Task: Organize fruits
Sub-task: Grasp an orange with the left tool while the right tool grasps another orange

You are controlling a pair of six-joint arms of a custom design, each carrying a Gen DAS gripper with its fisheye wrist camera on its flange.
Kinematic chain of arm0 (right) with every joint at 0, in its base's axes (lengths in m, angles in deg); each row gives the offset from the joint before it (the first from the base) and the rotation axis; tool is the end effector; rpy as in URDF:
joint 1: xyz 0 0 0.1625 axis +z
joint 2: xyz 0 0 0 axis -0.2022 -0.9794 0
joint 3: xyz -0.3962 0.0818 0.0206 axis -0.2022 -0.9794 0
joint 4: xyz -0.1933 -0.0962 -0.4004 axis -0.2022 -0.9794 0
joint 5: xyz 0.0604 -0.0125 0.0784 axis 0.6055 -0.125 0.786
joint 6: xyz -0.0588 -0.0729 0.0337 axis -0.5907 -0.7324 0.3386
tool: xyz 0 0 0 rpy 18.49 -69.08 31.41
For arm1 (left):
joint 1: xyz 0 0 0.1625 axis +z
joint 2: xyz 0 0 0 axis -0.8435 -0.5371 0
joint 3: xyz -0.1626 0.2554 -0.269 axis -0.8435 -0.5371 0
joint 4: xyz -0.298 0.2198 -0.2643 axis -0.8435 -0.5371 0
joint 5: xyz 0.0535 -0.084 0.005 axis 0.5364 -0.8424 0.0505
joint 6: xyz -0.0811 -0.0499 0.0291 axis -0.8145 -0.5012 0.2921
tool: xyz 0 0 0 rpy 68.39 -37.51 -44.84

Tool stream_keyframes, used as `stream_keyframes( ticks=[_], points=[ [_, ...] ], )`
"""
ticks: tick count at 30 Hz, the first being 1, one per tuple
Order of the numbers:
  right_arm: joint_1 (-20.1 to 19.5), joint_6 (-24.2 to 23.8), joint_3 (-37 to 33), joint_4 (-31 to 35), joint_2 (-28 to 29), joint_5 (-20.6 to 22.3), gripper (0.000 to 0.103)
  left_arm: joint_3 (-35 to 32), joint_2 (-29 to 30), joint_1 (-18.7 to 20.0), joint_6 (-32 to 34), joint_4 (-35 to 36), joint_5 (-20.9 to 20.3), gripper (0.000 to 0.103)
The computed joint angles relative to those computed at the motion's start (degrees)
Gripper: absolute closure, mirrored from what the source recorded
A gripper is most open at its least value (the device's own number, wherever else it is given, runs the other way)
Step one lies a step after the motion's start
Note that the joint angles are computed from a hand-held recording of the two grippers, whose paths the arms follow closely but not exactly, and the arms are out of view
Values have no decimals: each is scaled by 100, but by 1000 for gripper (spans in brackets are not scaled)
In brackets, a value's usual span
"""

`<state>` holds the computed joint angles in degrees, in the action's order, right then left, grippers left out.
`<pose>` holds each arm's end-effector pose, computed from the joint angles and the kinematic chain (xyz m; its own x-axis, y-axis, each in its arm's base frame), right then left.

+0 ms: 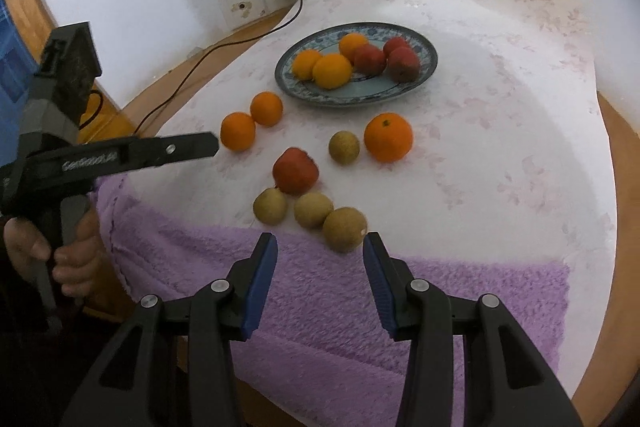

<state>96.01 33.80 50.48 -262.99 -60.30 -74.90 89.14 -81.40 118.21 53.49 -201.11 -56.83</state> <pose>0.0471 -0.5629 0.1526 -0.8406 -0.1154 0.5293 -0.3950 0.7992 -0.4530 -0.2186 -0.7184 0.0373 -0.8623 0.4260 -0.2738 0.4814 0.8575 -0.1817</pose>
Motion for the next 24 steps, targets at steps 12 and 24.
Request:
stream_keyframes(
  ticks=[12, 24],
  points=[
    [146, 16, -878, 742, 374, 305, 56, -425, 306, 64, -112, 9, 118, 76],
    [326, 452, -2261, 1627, 1415, 241, 57, 83, -43, -3, -106, -133, 236, 83]
  ],
)
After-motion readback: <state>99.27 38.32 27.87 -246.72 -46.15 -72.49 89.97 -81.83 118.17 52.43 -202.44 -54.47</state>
